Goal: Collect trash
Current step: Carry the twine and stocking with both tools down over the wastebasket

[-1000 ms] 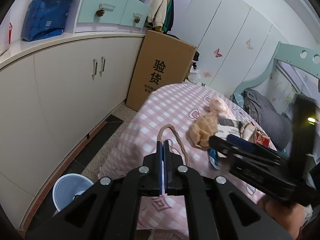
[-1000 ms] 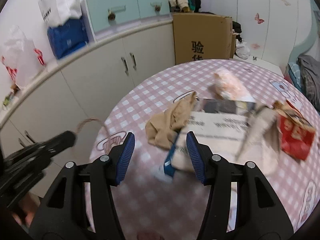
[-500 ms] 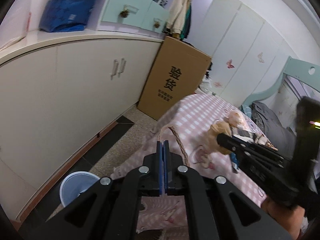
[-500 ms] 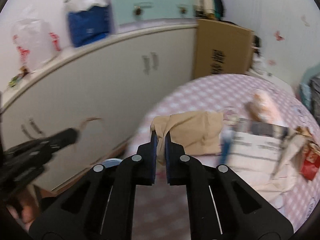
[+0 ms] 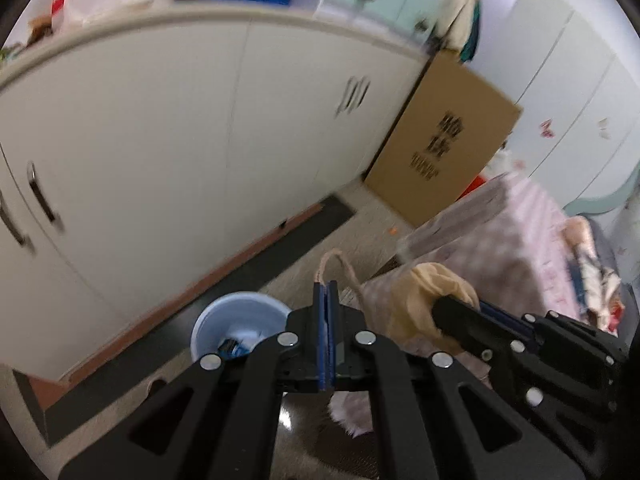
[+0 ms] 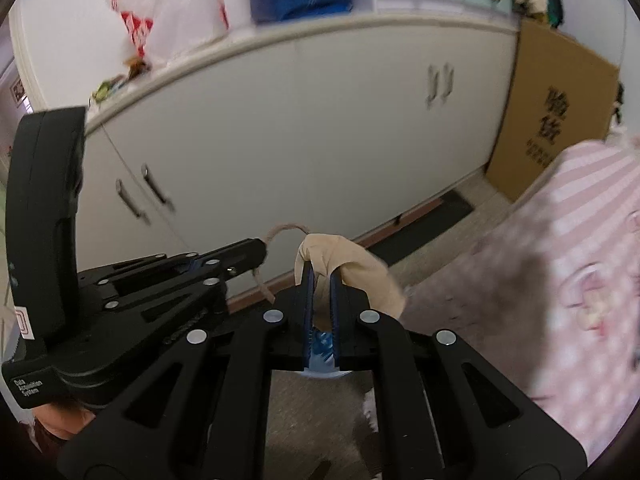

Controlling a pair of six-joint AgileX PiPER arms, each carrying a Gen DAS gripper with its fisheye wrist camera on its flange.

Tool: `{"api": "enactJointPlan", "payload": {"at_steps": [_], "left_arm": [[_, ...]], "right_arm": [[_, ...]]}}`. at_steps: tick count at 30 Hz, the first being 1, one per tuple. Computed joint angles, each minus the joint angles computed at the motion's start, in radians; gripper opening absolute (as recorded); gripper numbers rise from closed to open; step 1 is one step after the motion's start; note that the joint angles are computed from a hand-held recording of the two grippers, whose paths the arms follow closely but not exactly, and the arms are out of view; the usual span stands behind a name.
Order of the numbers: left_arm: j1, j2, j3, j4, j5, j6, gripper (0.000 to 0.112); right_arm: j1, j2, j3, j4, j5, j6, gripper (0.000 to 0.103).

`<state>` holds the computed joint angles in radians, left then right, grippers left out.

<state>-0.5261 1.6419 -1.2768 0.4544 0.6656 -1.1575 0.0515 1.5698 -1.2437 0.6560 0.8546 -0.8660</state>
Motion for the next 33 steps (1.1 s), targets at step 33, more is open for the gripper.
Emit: {"api": "enactJointPlan", "payload": {"at_steps": [33], "left_arm": [[0.178,0.085,0.078,-0.116,-0.024,0.069,0.043]], "right_arm": [[0.088,0.247,-0.032,0.051,-0.098,0.044,0.008]]}}
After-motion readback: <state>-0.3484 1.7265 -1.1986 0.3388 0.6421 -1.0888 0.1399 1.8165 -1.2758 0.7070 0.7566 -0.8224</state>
